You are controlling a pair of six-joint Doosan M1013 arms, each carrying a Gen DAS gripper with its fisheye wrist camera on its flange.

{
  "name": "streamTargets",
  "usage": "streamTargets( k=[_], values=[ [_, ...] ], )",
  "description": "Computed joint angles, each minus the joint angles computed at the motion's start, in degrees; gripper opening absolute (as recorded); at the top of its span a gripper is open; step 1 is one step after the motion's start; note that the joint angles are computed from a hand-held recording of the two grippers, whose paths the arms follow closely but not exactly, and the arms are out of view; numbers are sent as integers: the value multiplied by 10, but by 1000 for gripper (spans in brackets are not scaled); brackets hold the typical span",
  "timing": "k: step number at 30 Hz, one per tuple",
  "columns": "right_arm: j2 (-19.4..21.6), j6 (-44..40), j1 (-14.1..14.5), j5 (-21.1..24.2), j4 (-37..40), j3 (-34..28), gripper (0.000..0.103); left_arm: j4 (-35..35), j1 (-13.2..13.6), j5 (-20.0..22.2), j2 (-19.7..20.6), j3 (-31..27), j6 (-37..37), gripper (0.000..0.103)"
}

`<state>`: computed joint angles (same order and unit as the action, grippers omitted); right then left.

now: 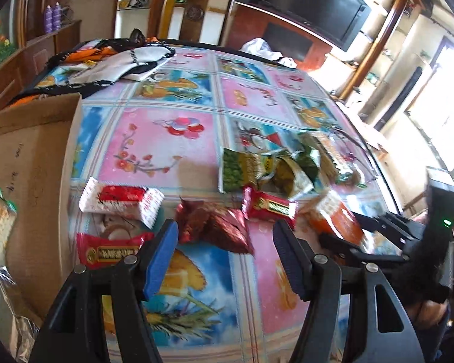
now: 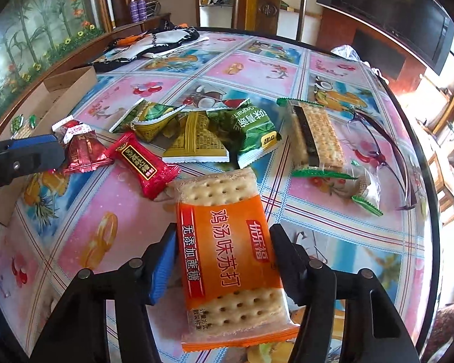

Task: Organize snacks
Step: 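Grasp the orange cracker packet with the right tool while the left grasps the red snack bag, then lift the orange cracker packet with the right tool while the left holds the red snack bag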

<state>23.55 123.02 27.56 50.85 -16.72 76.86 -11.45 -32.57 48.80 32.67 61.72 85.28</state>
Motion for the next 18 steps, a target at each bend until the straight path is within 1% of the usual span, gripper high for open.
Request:
streamTargets(
  k=[1,2,3,4,7,10,11,12,13,14,15,18],
  values=[
    [-1,-2,-1,-1,4,1,58,16,-3,3,3,-5,-6,67],
    [-1,1,-1,0,5,0,57,40,-6,7,7,-12,-16,72],
    [-1,6,-2,0,8,0,57,58,-9,9,10,-16,-25,75],
    [0,9,-1,2,9,-2,57,73,-12,14,14,-22,-32,75],
    [-1,14,-2,0,13,-1,57,81,-16,40,29,-41,-23,75],
    [-1,16,0,2,9,-2,57,98,-20,48,36,-42,-21,74],
    [-1,19,0,0,10,-1,57,97,-20,50,37,-40,-19,67],
    [-1,18,1,0,10,-1,57,116,-24,34,32,-30,-26,54],
    [-1,18,1,-1,10,-1,57,122,-25,32,31,-28,-26,46],
    [-1,20,1,-2,10,0,57,132,-27,27,29,-25,-27,35],
    [-1,19,1,-3,11,-1,57,130,-27,24,28,-23,-27,30],
    [-4,20,2,-17,10,3,57,123,-25,14,25,-16,-28,28]
  ],
)
